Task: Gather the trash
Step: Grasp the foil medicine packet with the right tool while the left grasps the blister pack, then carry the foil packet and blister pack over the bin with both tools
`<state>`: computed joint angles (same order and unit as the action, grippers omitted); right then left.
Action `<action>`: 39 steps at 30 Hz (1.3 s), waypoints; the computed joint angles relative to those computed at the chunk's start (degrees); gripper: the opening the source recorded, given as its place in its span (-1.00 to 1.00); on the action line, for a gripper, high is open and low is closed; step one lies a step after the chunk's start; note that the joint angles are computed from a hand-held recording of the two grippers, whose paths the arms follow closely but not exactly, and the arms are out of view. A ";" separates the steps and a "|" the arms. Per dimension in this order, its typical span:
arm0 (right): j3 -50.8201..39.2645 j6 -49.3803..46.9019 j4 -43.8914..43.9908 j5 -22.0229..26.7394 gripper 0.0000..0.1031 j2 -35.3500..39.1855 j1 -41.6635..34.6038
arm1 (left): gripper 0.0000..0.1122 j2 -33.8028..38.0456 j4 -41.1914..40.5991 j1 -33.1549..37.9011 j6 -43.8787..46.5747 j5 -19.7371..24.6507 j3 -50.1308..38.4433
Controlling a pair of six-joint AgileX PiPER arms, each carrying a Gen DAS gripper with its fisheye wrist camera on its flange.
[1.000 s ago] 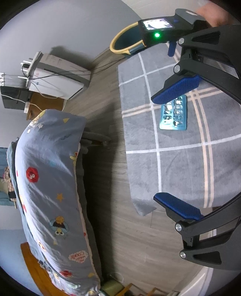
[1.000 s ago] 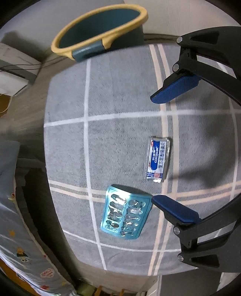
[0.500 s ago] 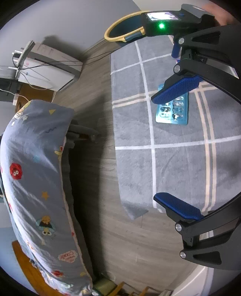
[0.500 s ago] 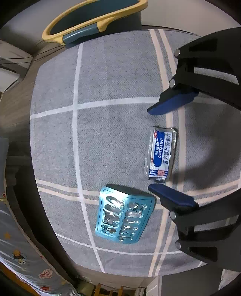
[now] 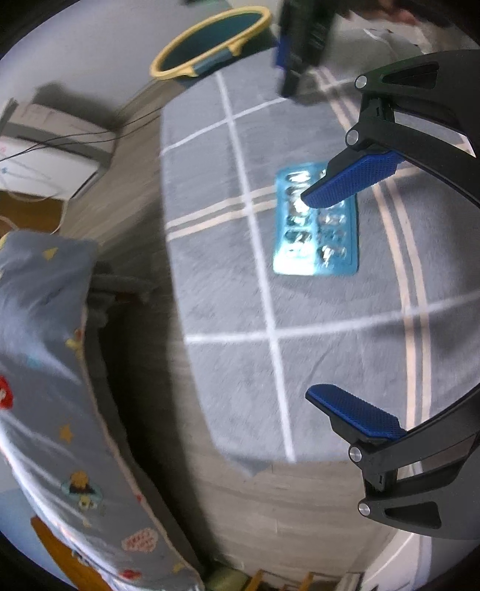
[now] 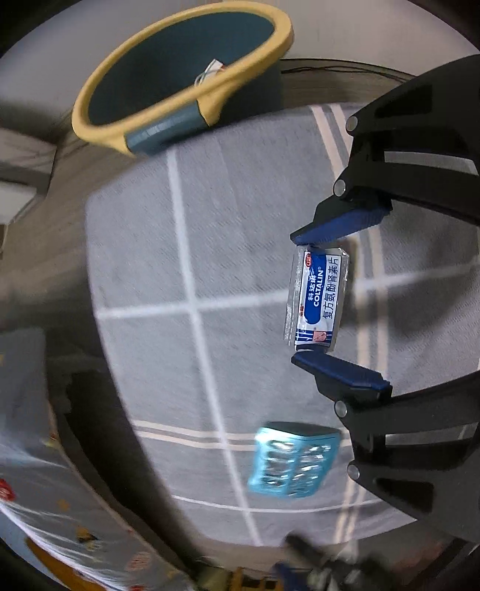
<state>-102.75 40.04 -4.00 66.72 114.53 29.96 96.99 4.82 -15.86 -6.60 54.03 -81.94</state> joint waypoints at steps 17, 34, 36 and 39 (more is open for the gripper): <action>4.09 -4.01 6.07 -4.07 0.15 -4.15 -4.68 | 0.70 7.52 -3.25 -5.57 -0.68 -3.29 0.65; 1.37 -5.06 7.04 -3.32 0.15 -2.93 -4.34 | 0.68 8.85 -5.16 -6.12 2.45 -3.47 -0.86; 1.00 -5.03 6.90 -3.15 0.15 -2.83 -4.16 | 0.68 8.87 -4.92 -6.53 2.73 -3.09 -1.21; 0.60 -5.22 6.75 -3.17 0.15 -2.91 -4.08 | 0.68 8.88 -3.81 -7.06 2.30 -2.83 -1.50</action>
<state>-102.15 34.82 2.74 63.55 111.62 25.89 105.87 1.01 -22.92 -4.30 51.20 -83.45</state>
